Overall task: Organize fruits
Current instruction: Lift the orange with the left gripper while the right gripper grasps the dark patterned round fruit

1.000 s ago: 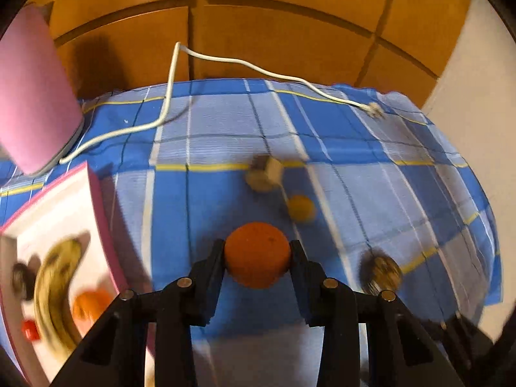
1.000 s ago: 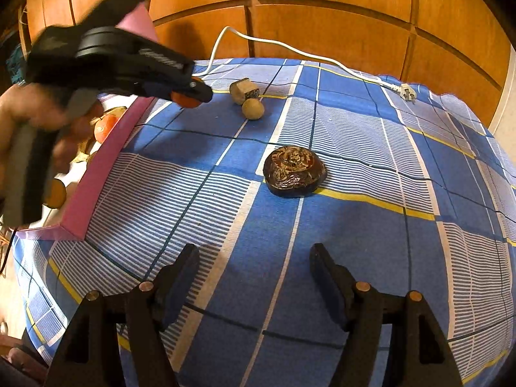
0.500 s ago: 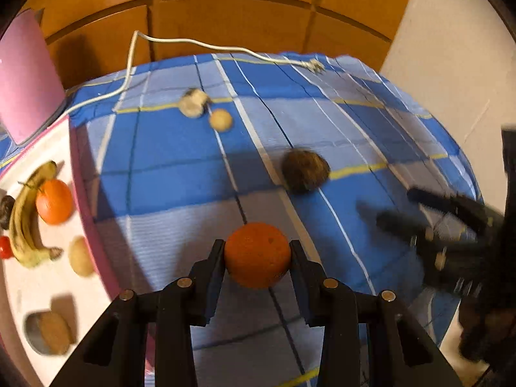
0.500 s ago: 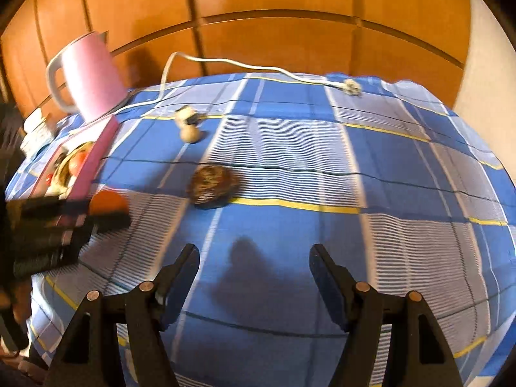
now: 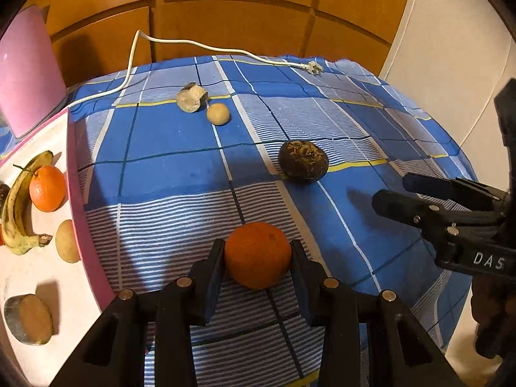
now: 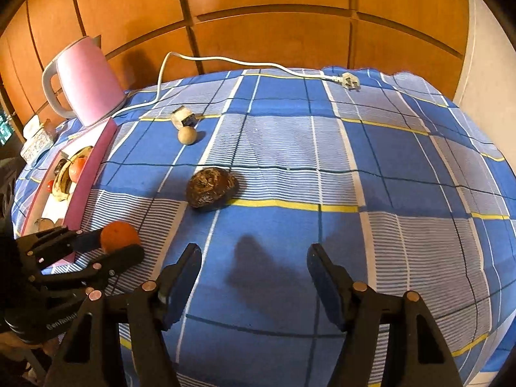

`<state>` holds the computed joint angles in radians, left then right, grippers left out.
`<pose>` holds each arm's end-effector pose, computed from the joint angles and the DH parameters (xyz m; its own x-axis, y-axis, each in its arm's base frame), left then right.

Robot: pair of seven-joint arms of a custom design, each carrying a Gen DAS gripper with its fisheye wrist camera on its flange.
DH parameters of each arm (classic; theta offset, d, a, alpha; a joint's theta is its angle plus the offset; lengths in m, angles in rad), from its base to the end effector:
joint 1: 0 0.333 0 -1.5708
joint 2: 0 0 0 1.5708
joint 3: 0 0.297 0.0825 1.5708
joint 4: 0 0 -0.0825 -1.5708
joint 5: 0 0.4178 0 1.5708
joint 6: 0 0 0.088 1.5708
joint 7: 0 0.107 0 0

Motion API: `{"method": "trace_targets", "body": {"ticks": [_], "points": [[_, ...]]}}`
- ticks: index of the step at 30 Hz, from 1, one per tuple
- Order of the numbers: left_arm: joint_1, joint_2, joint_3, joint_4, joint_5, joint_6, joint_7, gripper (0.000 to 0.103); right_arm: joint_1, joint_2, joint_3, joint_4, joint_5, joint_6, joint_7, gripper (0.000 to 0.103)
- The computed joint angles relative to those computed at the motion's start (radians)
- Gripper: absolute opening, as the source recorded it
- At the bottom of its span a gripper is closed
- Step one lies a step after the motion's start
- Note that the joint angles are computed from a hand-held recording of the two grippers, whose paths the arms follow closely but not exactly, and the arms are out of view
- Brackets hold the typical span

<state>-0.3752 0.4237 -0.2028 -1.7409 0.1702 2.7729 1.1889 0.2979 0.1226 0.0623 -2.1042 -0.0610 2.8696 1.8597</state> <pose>0.6097 -0.3876 0.3724 -0.3305 -0.9300 0.1605 -0.8076 0.1907 -0.5581 0.5925 0.2260 0.3954 0.1626 -0.9779 -0.1315 -0.8088 -0.0557 -0.5854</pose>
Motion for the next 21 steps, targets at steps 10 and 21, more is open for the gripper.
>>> {"method": "trace_targets", "body": {"ticks": [10,21], "points": [[-0.009,-0.005,0.011,-0.02,0.02,0.038,-0.007,0.04,-0.023,0.113,0.051,0.162,0.148,-0.051,-0.246,0.069],[-0.02,-0.009,0.022,-0.03,0.045,0.051,-0.03,0.041,0.039,0.28,-0.001,0.372,0.027,-0.153,-0.294,0.051]]}}
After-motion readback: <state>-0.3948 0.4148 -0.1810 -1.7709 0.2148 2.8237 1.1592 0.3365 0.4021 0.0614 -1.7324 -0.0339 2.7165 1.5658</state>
